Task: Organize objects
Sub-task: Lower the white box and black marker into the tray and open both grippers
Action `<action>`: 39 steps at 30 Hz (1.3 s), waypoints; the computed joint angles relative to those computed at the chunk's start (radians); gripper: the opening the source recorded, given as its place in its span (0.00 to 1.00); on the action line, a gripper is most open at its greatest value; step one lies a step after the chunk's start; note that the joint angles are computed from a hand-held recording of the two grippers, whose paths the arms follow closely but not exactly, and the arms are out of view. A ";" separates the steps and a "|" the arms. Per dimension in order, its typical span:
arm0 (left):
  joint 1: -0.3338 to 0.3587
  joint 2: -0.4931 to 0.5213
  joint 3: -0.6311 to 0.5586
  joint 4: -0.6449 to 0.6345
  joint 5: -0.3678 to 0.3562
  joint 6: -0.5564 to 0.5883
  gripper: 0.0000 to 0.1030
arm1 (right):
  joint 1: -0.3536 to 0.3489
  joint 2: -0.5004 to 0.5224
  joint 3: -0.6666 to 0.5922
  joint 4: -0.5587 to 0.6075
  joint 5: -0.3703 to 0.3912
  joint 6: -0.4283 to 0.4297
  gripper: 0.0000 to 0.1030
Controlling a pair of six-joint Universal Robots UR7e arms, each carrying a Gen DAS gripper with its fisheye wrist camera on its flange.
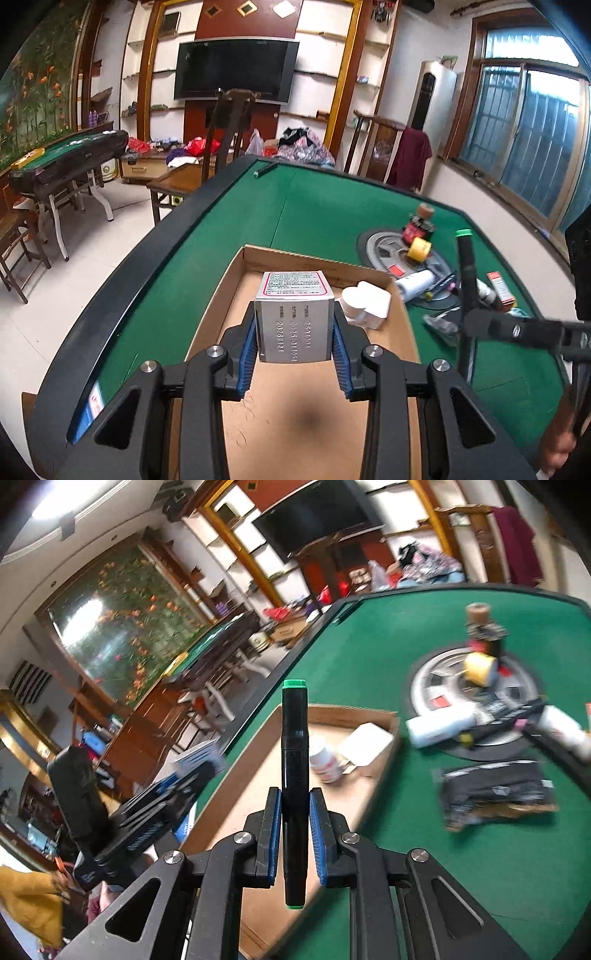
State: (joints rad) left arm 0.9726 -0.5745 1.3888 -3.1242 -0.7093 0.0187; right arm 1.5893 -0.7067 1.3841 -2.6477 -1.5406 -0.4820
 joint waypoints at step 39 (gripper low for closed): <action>0.109 0.017 -0.116 0.156 -0.209 -0.179 0.70 | 0.042 0.225 -0.268 -0.036 -0.121 0.098 0.59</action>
